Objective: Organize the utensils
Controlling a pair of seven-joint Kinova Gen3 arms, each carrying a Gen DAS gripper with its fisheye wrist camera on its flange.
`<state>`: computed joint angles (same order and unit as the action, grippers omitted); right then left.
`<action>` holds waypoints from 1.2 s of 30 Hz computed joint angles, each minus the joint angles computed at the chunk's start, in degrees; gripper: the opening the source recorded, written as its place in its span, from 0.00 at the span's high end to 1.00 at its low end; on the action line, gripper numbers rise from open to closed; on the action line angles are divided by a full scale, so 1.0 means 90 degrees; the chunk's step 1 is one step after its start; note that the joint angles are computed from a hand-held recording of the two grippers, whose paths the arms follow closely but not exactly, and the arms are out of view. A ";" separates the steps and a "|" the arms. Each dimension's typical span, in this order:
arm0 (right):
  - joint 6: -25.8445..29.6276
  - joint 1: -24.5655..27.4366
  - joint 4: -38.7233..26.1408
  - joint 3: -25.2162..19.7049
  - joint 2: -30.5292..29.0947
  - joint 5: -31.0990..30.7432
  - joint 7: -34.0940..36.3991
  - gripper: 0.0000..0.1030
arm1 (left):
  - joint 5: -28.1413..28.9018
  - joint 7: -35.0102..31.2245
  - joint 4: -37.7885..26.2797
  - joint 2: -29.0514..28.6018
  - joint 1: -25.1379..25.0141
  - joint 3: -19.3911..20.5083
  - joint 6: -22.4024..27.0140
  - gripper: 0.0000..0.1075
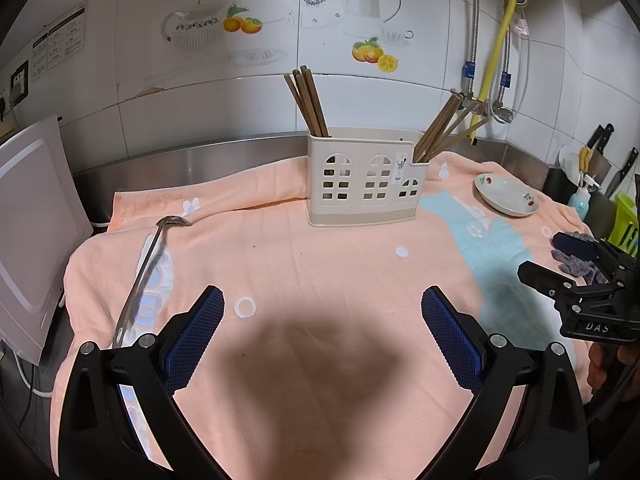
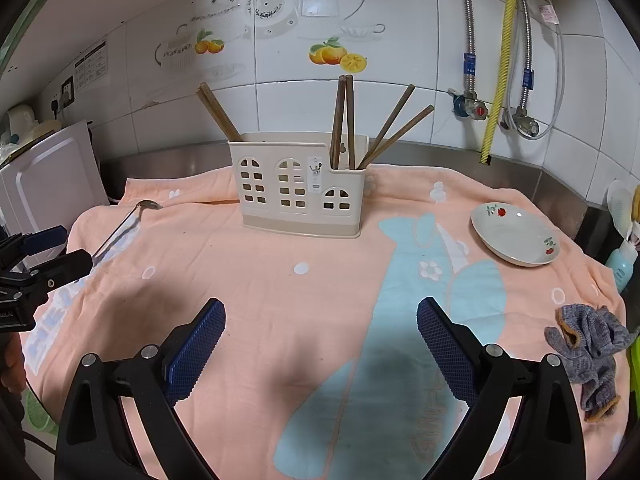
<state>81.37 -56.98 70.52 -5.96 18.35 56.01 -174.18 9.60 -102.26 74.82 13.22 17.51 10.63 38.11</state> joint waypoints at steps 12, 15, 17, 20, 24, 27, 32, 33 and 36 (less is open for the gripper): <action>-0.0011 -0.0005 -0.0022 0.0012 0.0022 -0.0009 0.0001 0.09 | 0.0008 -0.0003 -0.0007 0.0022 0.0011 0.0001 0.0009 0.09; -0.0018 -0.0006 -0.0024 0.0013 0.0019 -0.0011 0.0001 0.09 | 0.0007 0.0001 -0.0006 0.0030 0.0016 0.0001 0.0004 0.09; -0.0024 -0.0004 -0.0036 0.0017 0.0038 -0.0008 0.0007 0.09 | 0.0019 -0.0007 -0.0003 0.0030 0.0013 0.0008 0.0001 0.09; -0.0033 -0.0006 -0.0033 0.0020 0.0035 -0.0013 -0.0004 0.09 | 0.0022 -0.0010 0.0004 0.0030 0.0013 0.0006 -0.0002 0.09; -0.0041 -0.0008 -0.0036 0.0023 0.0040 -0.0020 -0.0009 0.09 | 0.0014 0.0005 0.0009 0.0026 0.0016 0.0000 -0.0005 0.09; -0.0049 -0.0008 -0.0029 0.0023 0.0036 -0.0018 -0.0008 0.09 | 0.0029 -0.0019 0.0002 0.0034 0.0002 0.0009 0.0001 0.09; -0.0052 -0.0015 -0.0029 0.0029 0.0050 -0.0015 -0.0022 0.09 | 0.0052 -0.0039 0.0027 0.0026 0.0001 0.0017 -0.0008 0.09; -0.0052 -0.0015 -0.0025 0.0030 0.0042 -0.0017 -0.0019 0.09 | 0.0056 -0.0041 0.0036 0.0022 -0.0001 0.0015 -0.0013 0.09; -0.0049 -0.0013 -0.0028 0.0029 0.0042 -0.0021 -0.0017 0.09 | 0.0049 -0.0033 0.0023 0.0028 0.0005 0.0010 0.0001 0.09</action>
